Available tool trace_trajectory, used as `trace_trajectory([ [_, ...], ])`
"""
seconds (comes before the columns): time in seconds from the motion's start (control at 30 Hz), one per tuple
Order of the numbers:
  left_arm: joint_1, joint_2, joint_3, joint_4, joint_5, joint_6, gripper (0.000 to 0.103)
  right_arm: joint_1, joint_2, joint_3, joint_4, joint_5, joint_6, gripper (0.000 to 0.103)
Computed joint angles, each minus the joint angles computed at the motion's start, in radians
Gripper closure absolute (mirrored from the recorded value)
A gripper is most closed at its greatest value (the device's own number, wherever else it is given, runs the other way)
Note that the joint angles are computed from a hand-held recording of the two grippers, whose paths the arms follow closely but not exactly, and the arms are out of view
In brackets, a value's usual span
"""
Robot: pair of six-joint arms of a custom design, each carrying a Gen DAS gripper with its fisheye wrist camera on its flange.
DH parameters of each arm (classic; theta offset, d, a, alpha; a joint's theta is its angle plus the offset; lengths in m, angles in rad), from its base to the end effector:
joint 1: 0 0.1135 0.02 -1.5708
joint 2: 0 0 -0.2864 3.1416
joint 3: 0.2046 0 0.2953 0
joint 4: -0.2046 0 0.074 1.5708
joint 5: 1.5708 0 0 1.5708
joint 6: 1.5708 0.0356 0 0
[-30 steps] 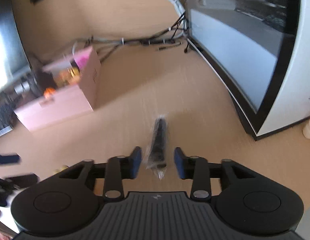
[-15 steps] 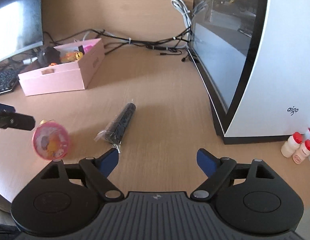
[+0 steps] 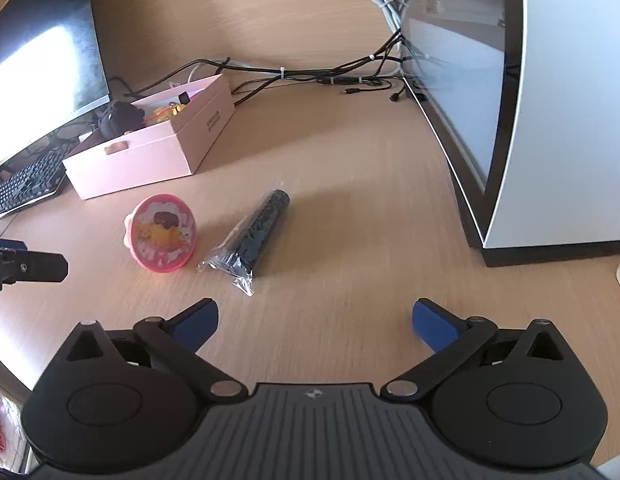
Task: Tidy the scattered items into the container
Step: 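Move the open left tool toward the yellow-pink cup on the desk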
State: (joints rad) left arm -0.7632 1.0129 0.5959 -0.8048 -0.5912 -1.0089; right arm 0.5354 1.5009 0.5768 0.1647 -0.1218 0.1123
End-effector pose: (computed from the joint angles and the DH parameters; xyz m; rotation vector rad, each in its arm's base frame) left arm 0.1528 -0.1187 0.1969 -0.4338 2.4325 0.1383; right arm 0.2570 0.1575 0.1293 -0.5581 2.3033 0.4608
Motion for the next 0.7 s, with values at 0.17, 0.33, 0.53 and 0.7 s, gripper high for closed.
trace_trajectory([
  [0.17, -0.025, -0.012, 0.007, -0.054, -0.029, -0.061, 0.000, -0.004, -0.024, -0.024, 0.045, 0.049, 0.023, 0.000],
  [0.33, -0.040, -0.032, 0.003, -0.088, -0.046, -0.096, 0.000, 0.081, -0.009, -0.061, 0.153, 0.280, -0.141, 0.000],
  [0.53, -0.035, -0.069, -0.018, -0.059, -0.035, -0.070, 0.000, 0.147, 0.035, -0.010, 0.144, 0.181, -0.176, 0.000],
  [0.7, -0.006, -0.065, -0.019, 0.072, 0.002, 0.101, 0.000, 0.138, -0.037, -0.051, 0.138, 0.074, -0.229, 0.000],
])
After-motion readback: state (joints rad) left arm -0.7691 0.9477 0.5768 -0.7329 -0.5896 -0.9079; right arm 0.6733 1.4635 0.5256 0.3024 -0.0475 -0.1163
